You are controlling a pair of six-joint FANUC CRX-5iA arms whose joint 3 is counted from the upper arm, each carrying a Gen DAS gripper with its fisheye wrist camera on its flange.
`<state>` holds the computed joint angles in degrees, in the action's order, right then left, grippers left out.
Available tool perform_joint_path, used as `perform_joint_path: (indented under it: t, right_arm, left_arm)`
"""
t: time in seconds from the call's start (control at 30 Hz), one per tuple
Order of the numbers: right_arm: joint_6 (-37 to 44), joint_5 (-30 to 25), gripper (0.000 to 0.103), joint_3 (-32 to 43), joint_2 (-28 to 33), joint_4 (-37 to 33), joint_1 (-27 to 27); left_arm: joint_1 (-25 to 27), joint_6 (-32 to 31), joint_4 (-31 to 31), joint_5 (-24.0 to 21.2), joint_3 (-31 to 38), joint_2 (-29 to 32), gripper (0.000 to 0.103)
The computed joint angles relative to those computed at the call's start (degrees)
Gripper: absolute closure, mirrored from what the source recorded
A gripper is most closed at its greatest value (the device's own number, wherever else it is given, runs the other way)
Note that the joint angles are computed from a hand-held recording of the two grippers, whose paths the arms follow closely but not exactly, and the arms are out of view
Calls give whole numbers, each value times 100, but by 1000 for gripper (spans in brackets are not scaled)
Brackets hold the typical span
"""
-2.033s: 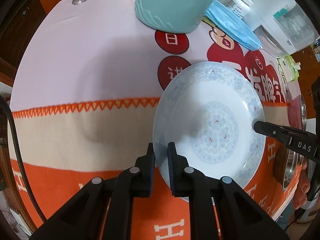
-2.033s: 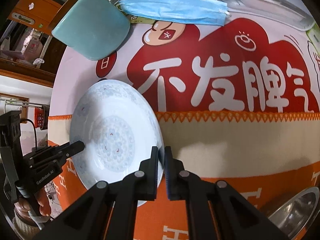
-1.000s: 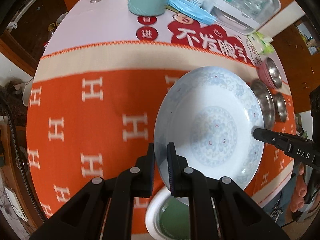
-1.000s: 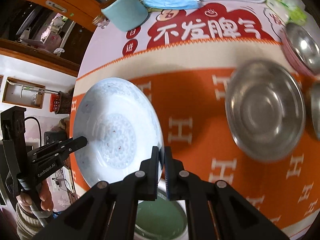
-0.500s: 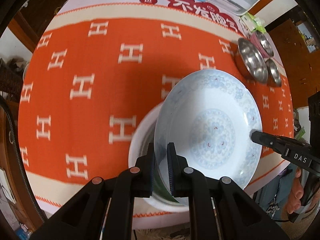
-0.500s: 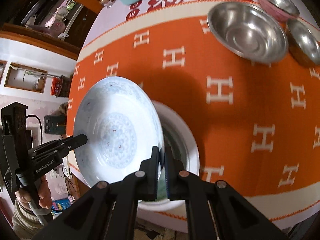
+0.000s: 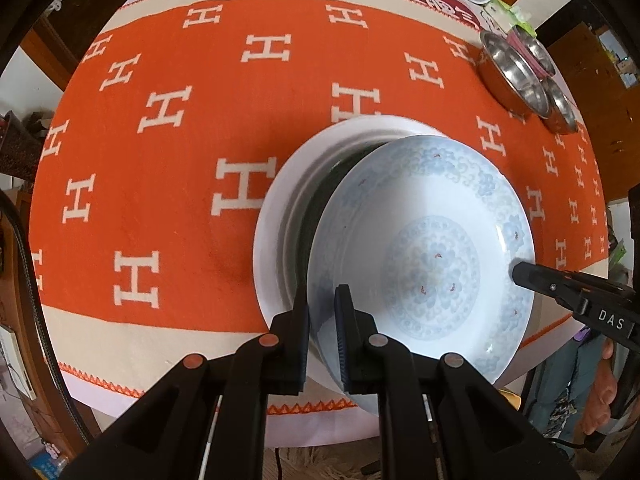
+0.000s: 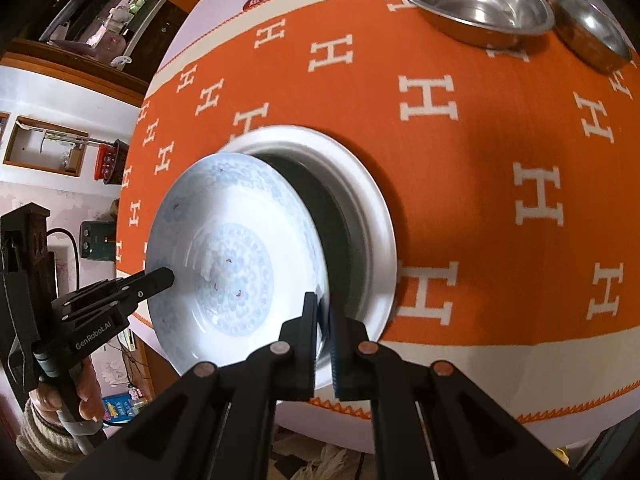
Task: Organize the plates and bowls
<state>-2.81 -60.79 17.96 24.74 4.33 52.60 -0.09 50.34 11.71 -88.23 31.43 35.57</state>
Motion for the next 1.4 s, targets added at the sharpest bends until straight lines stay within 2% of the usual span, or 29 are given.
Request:
perform_joint_path:
  t: [0.53, 0.73, 0.9, 1.0, 1.07, 1.13, 1.17, 1.2, 1.23, 1.37, 1.4]
  right_arm:
    - [130, -359, 98, 241, 311, 227, 42]
    - [201, -341, 97, 241, 342, 221, 15]
    - [315, -661, 96, 461, 499, 350, 40]
    - [558, -1167, 92, 876, 761, 380, 67]
    - [806, -1565, 91, 1233, 975, 406, 91]
    - [994, -1827, 86, 1501, 1143, 457, 124]
    - [1027, -1831, 81, 1505, 1145, 477, 135]
    - [1049, -1825, 77, 1509, 1143, 511, 155]
    - [1059, -1824, 75, 1509, 1138, 551, 175]
    - [1077, -1879, 70, 1550, 1138, 674, 237]
    - [1081, -1895, 70, 1558, 1133, 702, 254]
  left_arm:
    - [-110, -140, -112, 776, -496, -215, 93]
    - [-135, -117, -111, 877, -447, -198, 93]
    - [-120, -199, -36, 846, -417, -164, 93]
    - [-149, -304, -38, 936, -520, -244, 93]
    - [-160, -386, -52, 1025, -611, -320, 89]
    - [-161, -463, -41, 1070, -675, -387, 68]
    - [-169, -468, -45, 1126, -723, -434, 62]
    - [-162, -511, -14, 1216, -801, -503, 51]
    - [-148, -547, 12, 1278, -867, -559, 46]
    - [-91, -684, 91, 1346, -974, -693, 42]
    - [-77, -698, 121, 1307, -971, -708, 35]
